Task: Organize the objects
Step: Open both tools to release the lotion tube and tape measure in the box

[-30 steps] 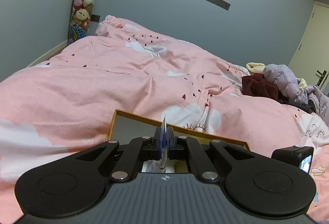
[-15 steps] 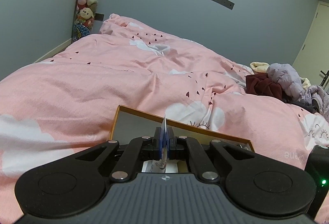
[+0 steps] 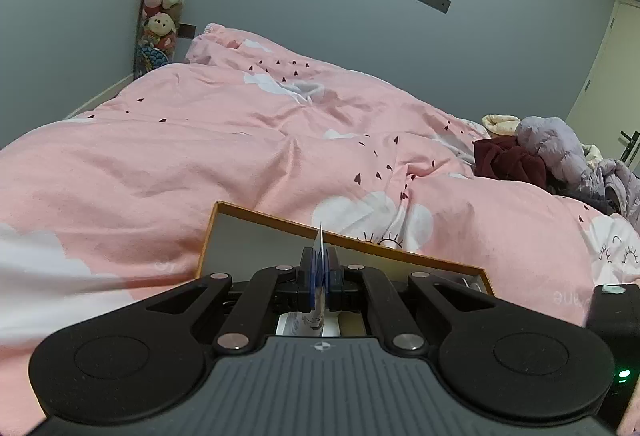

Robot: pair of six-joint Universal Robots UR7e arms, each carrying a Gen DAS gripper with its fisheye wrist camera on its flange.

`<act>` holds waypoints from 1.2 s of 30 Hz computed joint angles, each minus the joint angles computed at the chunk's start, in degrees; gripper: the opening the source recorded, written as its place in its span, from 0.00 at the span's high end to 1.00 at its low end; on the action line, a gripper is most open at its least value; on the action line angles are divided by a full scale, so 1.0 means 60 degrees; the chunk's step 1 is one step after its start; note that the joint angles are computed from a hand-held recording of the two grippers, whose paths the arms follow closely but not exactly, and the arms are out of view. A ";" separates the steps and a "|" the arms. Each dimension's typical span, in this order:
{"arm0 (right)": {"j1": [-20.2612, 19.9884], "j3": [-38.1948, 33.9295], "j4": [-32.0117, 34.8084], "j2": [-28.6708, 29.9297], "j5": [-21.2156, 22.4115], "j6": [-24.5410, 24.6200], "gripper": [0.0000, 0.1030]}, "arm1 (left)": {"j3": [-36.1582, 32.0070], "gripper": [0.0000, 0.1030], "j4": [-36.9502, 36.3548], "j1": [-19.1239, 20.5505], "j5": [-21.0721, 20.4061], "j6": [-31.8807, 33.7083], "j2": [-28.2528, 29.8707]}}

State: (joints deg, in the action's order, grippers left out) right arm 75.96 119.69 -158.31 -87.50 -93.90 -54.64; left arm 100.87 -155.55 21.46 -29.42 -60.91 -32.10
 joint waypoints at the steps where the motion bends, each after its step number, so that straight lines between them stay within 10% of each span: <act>1: -0.0040 -0.0006 -0.0106 0.0024 0.0028 0.0077 0.84 | -0.0027 0.96 -0.0075 0.0013 -0.0007 0.0085 0.0031; 28: -0.0498 0.0006 0.0334 -0.0671 0.0441 0.0904 0.76 | -0.1393 0.99 0.0798 0.0381 -0.1201 0.0976 0.1098; 36: -0.0456 0.0369 0.0402 -0.1438 0.0386 0.0871 0.65 | -0.1328 0.79 0.1686 -0.0099 -0.0978 0.0472 0.0853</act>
State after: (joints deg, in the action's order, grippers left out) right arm 73.23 121.90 -155.89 -96.12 -91.59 -49.41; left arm 92.90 -145.43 20.86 -35.29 -58.07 -26.98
